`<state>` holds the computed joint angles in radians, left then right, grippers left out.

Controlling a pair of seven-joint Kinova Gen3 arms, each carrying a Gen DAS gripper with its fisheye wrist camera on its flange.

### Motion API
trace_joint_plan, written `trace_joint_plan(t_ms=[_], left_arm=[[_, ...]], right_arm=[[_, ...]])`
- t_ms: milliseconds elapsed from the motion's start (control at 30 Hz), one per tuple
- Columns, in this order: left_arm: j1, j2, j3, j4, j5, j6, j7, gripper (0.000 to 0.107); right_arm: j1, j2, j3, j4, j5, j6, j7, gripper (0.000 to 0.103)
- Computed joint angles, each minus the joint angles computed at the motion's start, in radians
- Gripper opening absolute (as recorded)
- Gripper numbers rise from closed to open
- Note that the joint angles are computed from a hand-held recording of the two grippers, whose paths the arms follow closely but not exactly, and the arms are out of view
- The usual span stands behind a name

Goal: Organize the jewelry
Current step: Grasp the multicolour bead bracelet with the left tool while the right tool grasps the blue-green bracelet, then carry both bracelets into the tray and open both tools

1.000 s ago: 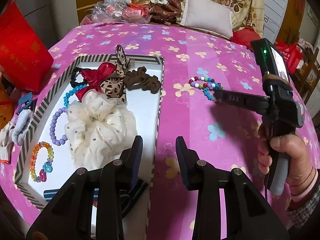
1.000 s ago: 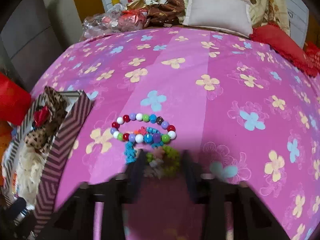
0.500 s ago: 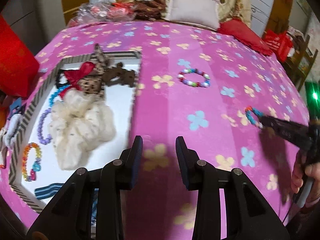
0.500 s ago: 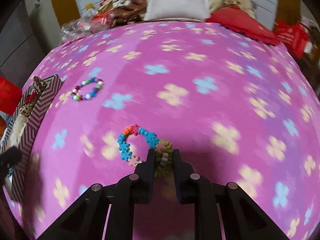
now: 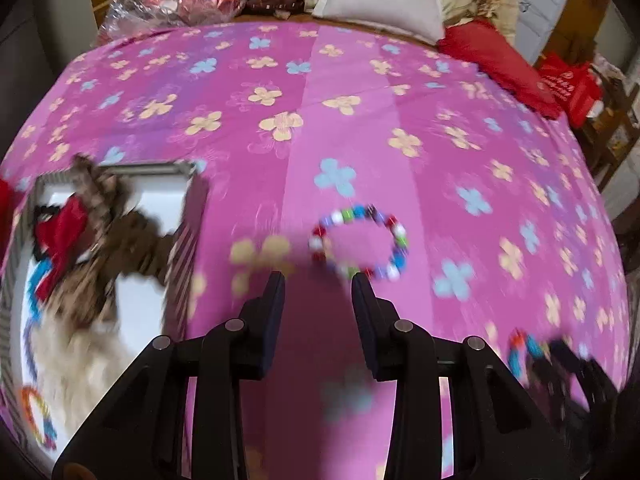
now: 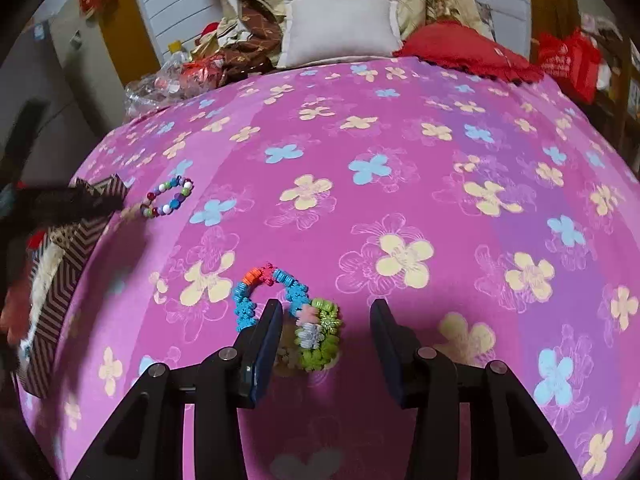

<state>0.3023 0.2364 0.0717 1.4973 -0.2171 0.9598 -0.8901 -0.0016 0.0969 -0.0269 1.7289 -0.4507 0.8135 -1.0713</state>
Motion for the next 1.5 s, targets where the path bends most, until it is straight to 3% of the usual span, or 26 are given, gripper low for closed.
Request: trace_joint_plan(t_ms=[167, 333, 433, 467, 500, 567, 667, 800, 1000, 1233, 1500], left_arm=[[-0.002, 0.102, -0.015, -0.080, -0.015, 0.021, -0.040, 0.033], [-0.010, 0.102, -0.017, -0.071, -0.005, -0.032, -0.085, 0.034], [0.046, 0.098, -0.038, -0.045, -0.079, -0.054, -0.049, 0.034], [0.061, 0.094, -0.045, -0.035, -0.093, -0.065, -0.045, 0.026], [0.057, 0.092, -0.037, -0.025, -0.092, -0.082, -0.049, 0.008], [0.045, 0.089, -0.022, -0.026, -0.064, -0.080, -0.070, 0.008], [0.051, 0.072, -0.020, -0.011, -0.052, -0.093, -0.064, 0.008], [0.034, -0.023, -0.009, 0.064, -0.010, -0.155, -0.043, 0.008], [0.022, -0.200, 0.027, 0.162, -0.039, -0.183, 0.018, 0.008], [-0.065, -0.420, 0.086, 0.263, -0.033, -0.143, 0.043, 0.008], [-0.217, -0.634, 0.140, 0.382, -0.026, -0.027, 0.099, 0.008]], right_arm=[[-0.039, -0.011, -0.013, 0.021, 0.084, -0.060, -0.013, 0.044], [-0.049, -0.007, -0.018, 0.028, 0.091, -0.086, 0.010, 0.044], [-0.046, -0.005, -0.020, 0.028, 0.075, -0.084, 0.032, 0.038], [-0.045, -0.004, -0.021, 0.027, 0.067, -0.083, 0.043, 0.033], [-0.045, -0.004, -0.022, 0.027, 0.063, -0.082, 0.049, 0.025], [-0.049, -0.003, -0.023, 0.025, 0.062, -0.080, 0.049, 0.018], [-0.045, 0.006, -0.021, 0.008, 0.051, -0.057, 0.045, 0.017], [-0.020, 0.011, -0.018, -0.023, -0.007, 0.000, 0.064, 0.016], [0.002, -0.026, -0.003, -0.057, -0.095, 0.074, 0.103, 0.016], [0.004, -0.049, 0.013, -0.100, -0.177, 0.187, 0.109, 0.016], [-0.048, -0.064, -0.011, -0.144, -0.256, 0.304, 0.095, 0.016]])
